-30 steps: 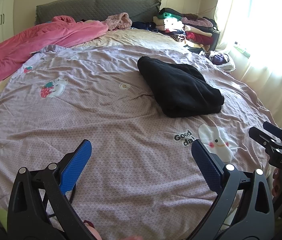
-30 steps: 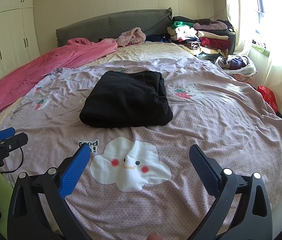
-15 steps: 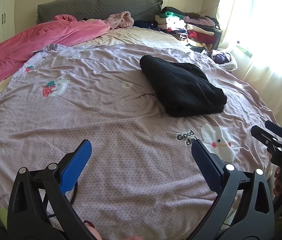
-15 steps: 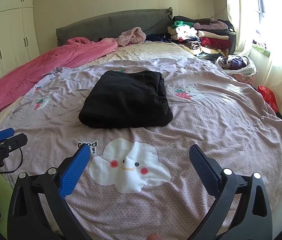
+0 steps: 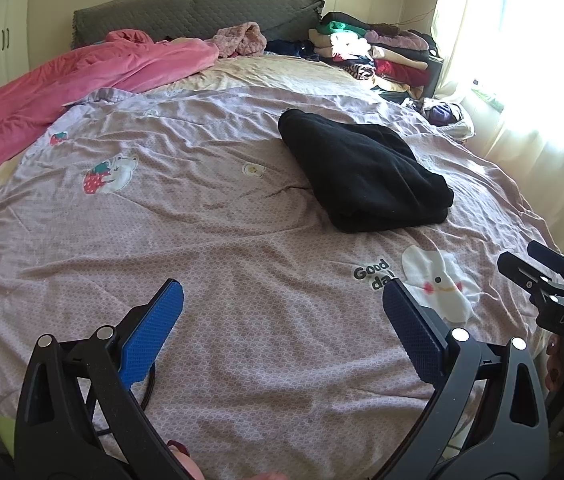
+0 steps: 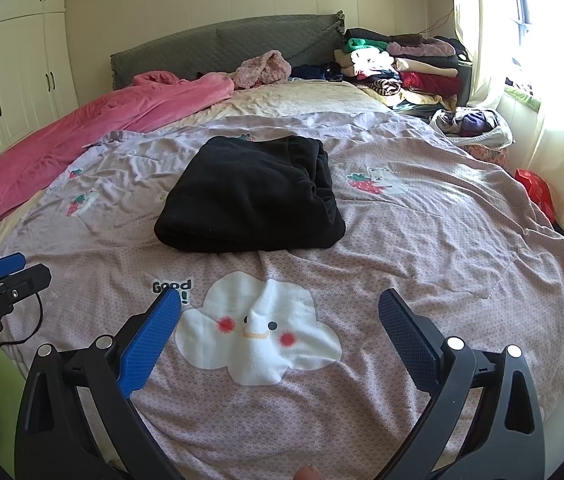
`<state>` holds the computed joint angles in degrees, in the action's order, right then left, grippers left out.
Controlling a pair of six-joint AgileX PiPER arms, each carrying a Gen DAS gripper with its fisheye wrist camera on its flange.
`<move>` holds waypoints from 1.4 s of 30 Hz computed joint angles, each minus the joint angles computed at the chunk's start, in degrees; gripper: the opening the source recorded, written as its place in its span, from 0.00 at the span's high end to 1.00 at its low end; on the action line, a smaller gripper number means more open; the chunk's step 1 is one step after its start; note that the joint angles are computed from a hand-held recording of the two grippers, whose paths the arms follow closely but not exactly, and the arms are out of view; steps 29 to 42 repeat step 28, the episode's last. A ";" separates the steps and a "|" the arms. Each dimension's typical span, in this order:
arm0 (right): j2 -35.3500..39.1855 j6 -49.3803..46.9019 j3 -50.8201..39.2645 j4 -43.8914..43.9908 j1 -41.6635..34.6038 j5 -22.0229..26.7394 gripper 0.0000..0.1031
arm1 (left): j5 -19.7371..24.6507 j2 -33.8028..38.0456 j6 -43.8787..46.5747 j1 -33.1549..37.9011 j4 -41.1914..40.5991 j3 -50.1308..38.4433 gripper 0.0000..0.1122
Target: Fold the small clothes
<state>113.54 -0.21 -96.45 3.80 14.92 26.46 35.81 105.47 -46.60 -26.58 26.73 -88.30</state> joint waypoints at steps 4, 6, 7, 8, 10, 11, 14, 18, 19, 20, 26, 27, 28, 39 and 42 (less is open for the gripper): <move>0.17 0.10 -0.21 -0.12 -0.09 0.17 0.04 | 2.01 1.18 -0.55 -0.67 0.90 -1.94 0.17; 0.31 -0.23 -0.34 0.25 -0.32 0.27 0.04 | 2.18 1.10 -0.67 -0.66 1.12 -2.01 0.17; 0.28 -0.13 -0.22 0.13 -0.29 0.16 0.04 | 2.34 1.31 -0.93 -0.90 1.34 -2.35 0.17; 0.26 -0.19 -0.16 0.07 -0.27 0.03 0.04 | 2.41 1.21 -1.26 -1.07 1.65 -2.33 0.17; 0.15 -0.01 0.22 -0.21 -0.39 -0.39 0.04 | 4.13 1.63 -1.98 -1.69 3.39 -3.44 0.17; 0.14 0.68 0.38 -0.80 -0.35 -0.48 0.04 | 5.97 2.28 -2.67 -2.33 5.10 -4.59 0.17; -0.04 3.15 0.95 -2.82 -0.79 -0.65 0.04 | 9.13 3.89 -3.23 -2.82 5.39 -7.21 0.17; -2.68 14.88 5.19 -13.40 -2.33 -3.25 0.04 | 8.66 3.55 -1.52 -1.76 3.90 -6.90 0.17; -3.31 18.12 6.14 -16.23 -2.94 -3.52 0.04 | 5.78 2.06 -0.14 -0.34 1.99 -5.12 0.17; -4.12 22.17 7.27 -19.64 -3.96 -3.70 0.04 | 4.97 1.53 2.01 1.35 0.03 -5.22 0.17; -8.82 40.94 13.66 -37.28 -17.30 -0.84 0.04 | 10.61 2.81 12.38 17.62 -6.32 -15.45 0.17; -8.80 43.03 14.21 -40.04 -19.83 0.04 0.04 | 12.77 3.55 12.77 21.20 -5.47 -18.41 0.17; -7.83 44.38 13.96 -42.78 -23.85 1.58 0.04 | 14.43 4.23 13.11 23.77 -4.38 -20.84 0.17; -7.83 44.38 13.96 -42.78 -23.85 1.58 0.04 | 14.43 4.23 13.11 23.77 -4.38 -20.84 0.17; -7.83 44.38 13.96 -42.78 -23.85 1.58 0.04 | 14.43 4.23 13.11 23.77 -4.38 -20.84 0.17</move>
